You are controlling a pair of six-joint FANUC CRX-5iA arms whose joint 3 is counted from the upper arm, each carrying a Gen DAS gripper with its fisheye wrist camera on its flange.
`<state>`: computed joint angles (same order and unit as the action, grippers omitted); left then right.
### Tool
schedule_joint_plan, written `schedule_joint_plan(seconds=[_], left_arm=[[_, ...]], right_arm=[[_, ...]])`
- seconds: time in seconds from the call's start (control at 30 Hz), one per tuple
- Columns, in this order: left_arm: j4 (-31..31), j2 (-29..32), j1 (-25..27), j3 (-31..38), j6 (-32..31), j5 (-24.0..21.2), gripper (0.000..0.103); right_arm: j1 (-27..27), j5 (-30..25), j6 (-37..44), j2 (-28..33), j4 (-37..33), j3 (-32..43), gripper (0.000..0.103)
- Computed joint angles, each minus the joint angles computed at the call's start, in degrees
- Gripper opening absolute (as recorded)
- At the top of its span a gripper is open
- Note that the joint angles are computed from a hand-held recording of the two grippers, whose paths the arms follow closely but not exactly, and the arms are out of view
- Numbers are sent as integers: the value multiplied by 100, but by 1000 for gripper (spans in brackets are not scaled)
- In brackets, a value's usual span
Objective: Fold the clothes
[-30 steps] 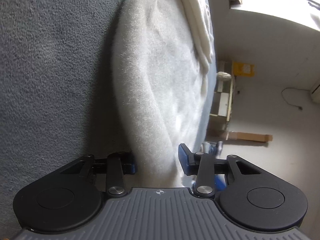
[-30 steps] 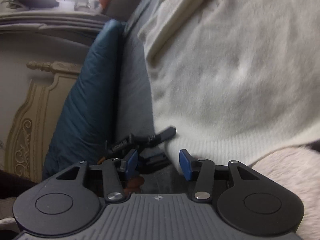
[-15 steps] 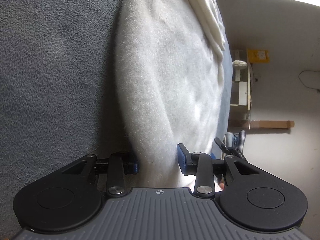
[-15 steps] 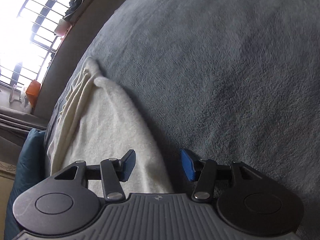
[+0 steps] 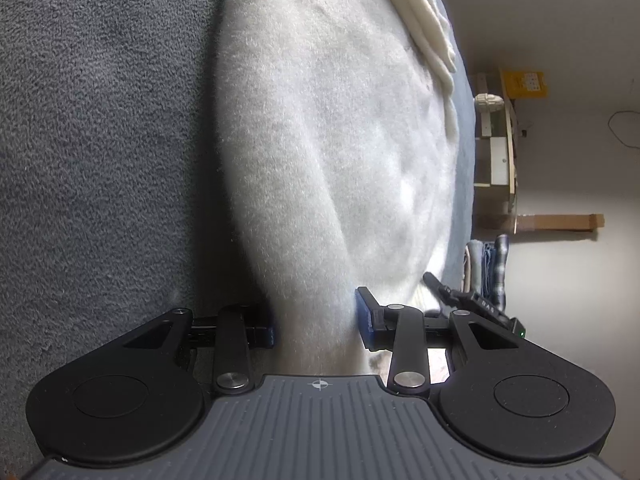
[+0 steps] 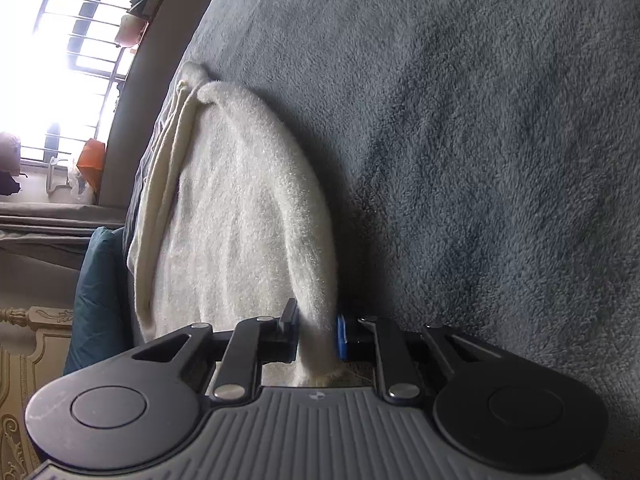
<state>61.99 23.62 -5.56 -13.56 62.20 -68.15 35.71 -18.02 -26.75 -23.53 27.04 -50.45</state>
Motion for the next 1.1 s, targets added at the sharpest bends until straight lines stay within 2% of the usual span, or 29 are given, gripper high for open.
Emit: schedule_joint_plan(seconds=[0.1,0.27,0.37,0.53,0.63,0.7,0.73,0.8,0.9,1.0,1.1], left_arm=[[-116,-20,1,37,-50,-27,35],[-294,-75,-10,44,-9,44,20],[-266,-80,-21,12,45,68,19],[-282,-105,12,-24,14,58,19],[-329,-140,9,-38,9,98,19],[-419,-201,-20,-23,-40,219,12],[-510,-260,-39,-15,-86,304,10],[-539,-380,-50,-27,-210,393,9],[-326,-496,-3,-65,-372,359,8],[157,-548,126,-144,-386,176,8],[358,-643,236,-171,-443,67,8]], right_arm=[[5,-17,-102,112,152,55,18],[64,-111,-733,115,801,-55,15],[101,-182,-1069,123,1109,-96,15],[47,-117,-1182,112,1046,-130,16],[-67,89,-1696,143,1332,-247,17],[-130,174,-2030,188,1579,-299,17],[-117,118,-2076,216,1622,-275,16],[129,-530,-1986,287,1800,-64,13],[342,-1160,-2436,186,2544,0,10],[422,-1415,-2752,15,3042,31,9],[423,-1508,-2939,-137,3419,64,9]])
